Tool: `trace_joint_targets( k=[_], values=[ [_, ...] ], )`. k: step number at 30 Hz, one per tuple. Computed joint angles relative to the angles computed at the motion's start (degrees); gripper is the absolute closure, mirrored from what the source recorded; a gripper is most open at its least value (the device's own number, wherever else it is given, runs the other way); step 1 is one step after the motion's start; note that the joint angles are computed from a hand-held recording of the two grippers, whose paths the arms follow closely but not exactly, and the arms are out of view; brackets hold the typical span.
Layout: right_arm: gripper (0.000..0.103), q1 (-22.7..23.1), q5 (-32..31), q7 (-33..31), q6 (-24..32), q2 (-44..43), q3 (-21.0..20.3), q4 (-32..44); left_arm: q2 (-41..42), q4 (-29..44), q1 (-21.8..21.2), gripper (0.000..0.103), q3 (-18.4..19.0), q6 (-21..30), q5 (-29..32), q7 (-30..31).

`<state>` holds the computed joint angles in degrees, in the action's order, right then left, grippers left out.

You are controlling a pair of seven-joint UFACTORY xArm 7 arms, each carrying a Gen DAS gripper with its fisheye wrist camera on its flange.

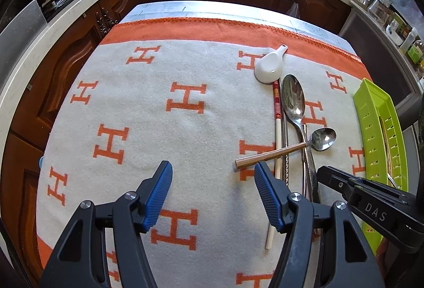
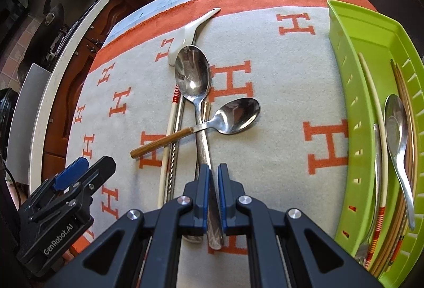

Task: Organize utensils
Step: 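Withdraw both open tools from the tray back over the pile, then grasp the wooden-handled spoon with the left tool while the right tool grasps a silver spoon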

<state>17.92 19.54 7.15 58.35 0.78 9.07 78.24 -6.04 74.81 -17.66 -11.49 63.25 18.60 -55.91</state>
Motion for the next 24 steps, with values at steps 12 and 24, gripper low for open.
trace_joint_targets(
  k=[12, 24],
  values=[
    [0.096, -0.3, 1.0, 0.5, -0.8, 0.6, -0.1, 0.7, 6.0, 4.3, -1.5, 0.040, 0.6, -3.2, 3.5, 14.7],
    [0.096, -1.1, 0.5, 2.4, -2.5, -3.0, -0.9, -3.8, 9.7, 4.8, -1.9, 0.040, 2.1, -11.6, -9.6, 41.5]
  ],
)
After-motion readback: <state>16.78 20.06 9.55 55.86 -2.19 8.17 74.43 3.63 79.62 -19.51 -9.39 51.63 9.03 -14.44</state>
